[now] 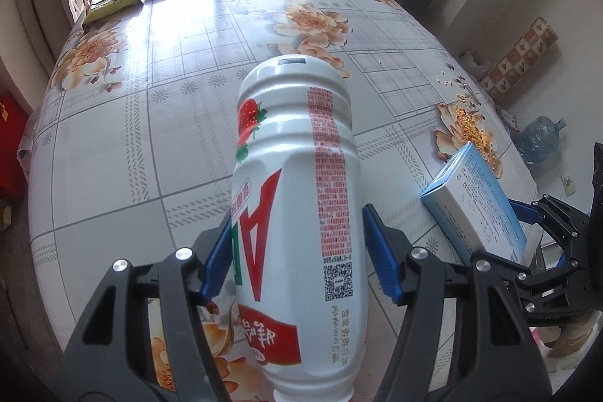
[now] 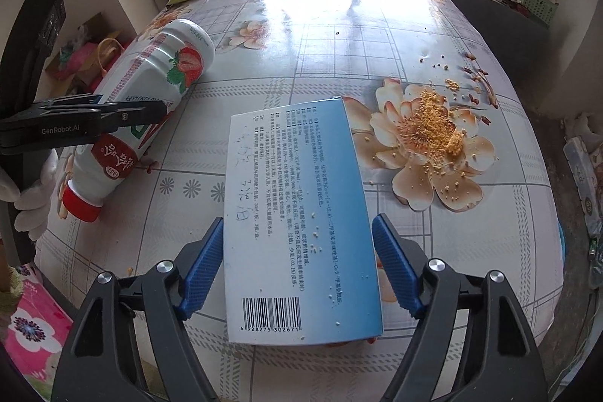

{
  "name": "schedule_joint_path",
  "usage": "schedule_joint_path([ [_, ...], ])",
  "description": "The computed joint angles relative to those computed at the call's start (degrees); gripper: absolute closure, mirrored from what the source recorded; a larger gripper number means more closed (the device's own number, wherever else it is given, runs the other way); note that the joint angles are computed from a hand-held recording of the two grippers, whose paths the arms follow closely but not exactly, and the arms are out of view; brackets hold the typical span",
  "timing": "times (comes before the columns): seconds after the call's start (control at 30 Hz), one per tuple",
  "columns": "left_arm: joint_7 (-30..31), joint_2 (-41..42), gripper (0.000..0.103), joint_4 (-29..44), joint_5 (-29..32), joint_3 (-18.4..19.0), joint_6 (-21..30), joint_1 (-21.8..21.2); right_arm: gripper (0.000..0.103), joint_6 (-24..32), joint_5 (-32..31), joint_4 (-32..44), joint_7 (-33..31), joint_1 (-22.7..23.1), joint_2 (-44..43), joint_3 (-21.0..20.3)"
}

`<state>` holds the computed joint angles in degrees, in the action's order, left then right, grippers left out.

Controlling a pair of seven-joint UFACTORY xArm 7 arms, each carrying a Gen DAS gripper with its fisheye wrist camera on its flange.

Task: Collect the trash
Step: 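Carry the bottle with the left tool while the right tool carries the box to the wastebasket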

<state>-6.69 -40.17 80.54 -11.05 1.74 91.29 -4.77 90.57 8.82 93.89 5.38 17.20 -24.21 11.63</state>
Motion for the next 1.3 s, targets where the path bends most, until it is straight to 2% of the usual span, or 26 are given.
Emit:
schedule_joint_path([
  [0.17,0.04,-1.41,0.043,-0.26,2.20,-2.03,-0.60,0.27,0.031,-0.50,0.69,-0.83,0.81,-0.24,-1.01,-0.59],
  [0.53,-0.12,-3.73,0.043,0.53,6.70,-6.99,-1.69,-0.24,0.032,-1.90,6.62,-2.42,3.47,-1.19,-3.63,-4.49],
  [1.3,-0.09,1.00,0.044,14.48,11.53,-15.28,0.64,-0.99,0.032,-4.77,11.81,-4.74,4.75,-2.55,-9.91,-9.77],
])
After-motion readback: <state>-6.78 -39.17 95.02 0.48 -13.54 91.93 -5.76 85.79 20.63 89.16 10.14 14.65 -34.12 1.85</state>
